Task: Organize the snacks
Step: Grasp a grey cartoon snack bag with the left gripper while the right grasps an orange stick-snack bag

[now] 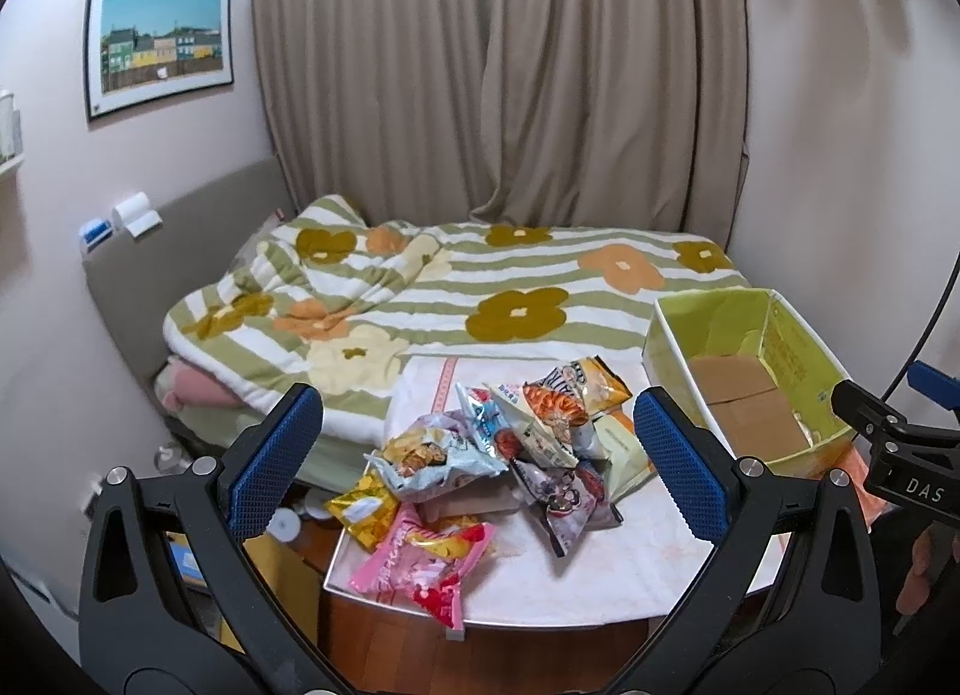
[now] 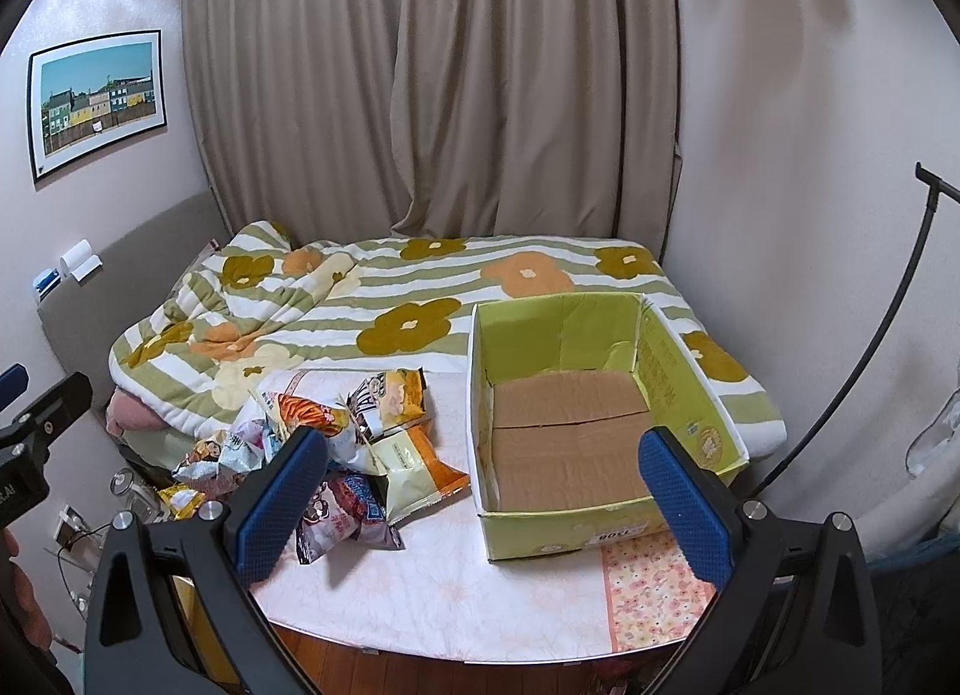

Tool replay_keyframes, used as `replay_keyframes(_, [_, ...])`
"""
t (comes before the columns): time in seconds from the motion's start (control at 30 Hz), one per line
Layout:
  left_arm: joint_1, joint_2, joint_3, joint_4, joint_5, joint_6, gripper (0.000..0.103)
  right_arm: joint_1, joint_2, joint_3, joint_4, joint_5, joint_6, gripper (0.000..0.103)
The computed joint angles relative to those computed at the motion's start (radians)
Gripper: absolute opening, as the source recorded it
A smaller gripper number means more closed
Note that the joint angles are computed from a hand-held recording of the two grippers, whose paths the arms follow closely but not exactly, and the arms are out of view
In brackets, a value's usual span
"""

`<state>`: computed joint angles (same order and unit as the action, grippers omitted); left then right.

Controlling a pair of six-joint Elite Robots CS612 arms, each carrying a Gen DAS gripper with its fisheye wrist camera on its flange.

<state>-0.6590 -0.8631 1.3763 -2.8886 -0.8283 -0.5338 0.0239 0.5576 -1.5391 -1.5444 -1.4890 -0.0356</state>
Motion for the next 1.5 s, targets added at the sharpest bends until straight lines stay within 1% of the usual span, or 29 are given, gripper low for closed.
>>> replay_keyframes(0.1, [0.007, -0.007, 0.002, 0.058, -0.021, -0.05, 0.103, -0.005, -0.007, 0.008, 0.027, 0.04, -0.017, 0.103])
replay_keyframes(0.2, [0.015, -0.012, 0.009, 0.119, -0.032, -0.107, 0.103, -0.014, -0.014, 0.026, 0.051, 0.106, -0.045, 0.103])
replay_keyframes(0.23, [0.017, -0.013, 0.014, 0.128, -0.033, -0.121, 0.103, -0.015, -0.017, 0.036, 0.064, 0.137, -0.063, 0.103])
replay_keyframes(0.27, [0.019, -0.013, 0.017, 0.136, -0.035, -0.134, 0.103, -0.014, -0.018, 0.044, 0.069, 0.153, -0.074, 0.103])
replay_keyframes(0.33, [0.026, -0.009, 0.021, 0.153, -0.035, -0.141, 0.103, -0.014, -0.018, 0.062, 0.082, 0.201, -0.11, 0.103])
replay_keyframes(0.43, [0.046, 0.0, 0.023, 0.162, -0.082, -0.121, 0.103, -0.01, -0.027, 0.101, 0.106, 0.238, -0.142, 0.103])
replay_keyframes(0.47, [0.051, 0.004, 0.022, 0.16, -0.093, -0.106, 0.103, -0.007, -0.03, 0.111, 0.114, 0.247, -0.145, 0.103])
replay_keyframes(0.57, [0.073, 0.027, 0.007, 0.162, -0.124, -0.019, 0.103, -0.003, -0.044, 0.154, 0.138, 0.284, -0.159, 0.103])
replay_keyframes(0.67, [0.099, 0.062, -0.031, 0.186, -0.169, 0.087, 0.103, 0.013, -0.059, 0.209, 0.14, 0.28, -0.179, 0.103])
replay_keyframes(0.73, [0.119, 0.094, -0.07, 0.214, -0.213, 0.17, 0.103, 0.024, -0.073, 0.249, 0.146, 0.271, -0.181, 0.103])
replay_keyframes(0.77, [0.124, 0.104, -0.085, 0.229, -0.225, 0.193, 0.103, 0.028, -0.078, 0.263, 0.148, 0.265, -0.18, 0.103])
replay_keyframes(0.8, [0.136, 0.123, -0.112, 0.253, -0.261, 0.237, 0.103, 0.036, -0.088, 0.29, 0.151, 0.255, -0.181, 0.103])
replay_keyframes(0.97, [0.167, 0.195, -0.202, 0.298, -0.364, 0.4, 0.102, 0.063, -0.135, 0.422, 0.155, 0.22, -0.193, 0.103])
replay_keyframes(1.03, [0.179, 0.223, -0.236, 0.317, -0.42, 0.466, 0.102, 0.077, -0.159, 0.482, 0.149, 0.181, -0.203, 0.103])
replay_keyframes(1.1, [0.186, 0.241, -0.258, 0.328, -0.442, 0.519, 0.103, 0.086, -0.182, 0.535, 0.143, 0.149, -0.185, 0.103])
replay_keyframes(1.2, [0.195, 0.267, -0.284, 0.332, -0.459, 0.589, 0.103, 0.091, -0.201, 0.581, 0.136, 0.139, -0.16, 0.103])
replay_keyframes(1.23, [0.198, 0.274, -0.293, 0.334, -0.465, 0.599, 0.103, 0.094, -0.21, 0.603, 0.135, 0.137, -0.159, 0.103])
replay_keyframes(1.27, [0.203, 0.284, -0.308, 0.344, -0.49, 0.612, 0.102, 0.096, -0.217, 0.621, 0.137, 0.141, -0.158, 0.103])
replay_keyframes(1.33, [0.216, 0.3, -0.341, 0.383, -0.543, 0.624, 0.102, 0.097, -0.228, 0.652, 0.143, 0.166, -0.151, 0.103])
replay_keyframes(1.37, [0.219, 0.302, -0.345, 0.391, -0.557, 0.627, 0.102, 0.096, -0.233, 0.667, 0.14, 0.182, -0.147, 0.103])
replay_keyframes(1.47, [0.227, 0.314, -0.363, 0.398, -0.593, 0.647, 0.102, 0.099, -0.24, 0.693, 0.132, 0.174, -0.129, 0.103])
replay_keyframes(1.5, [0.229, 0.316, -0.369, 0.406, -0.6, 0.65, 0.101, 0.1, -0.244, 0.701, 0.132, 0.169, -0.123, 0.103])
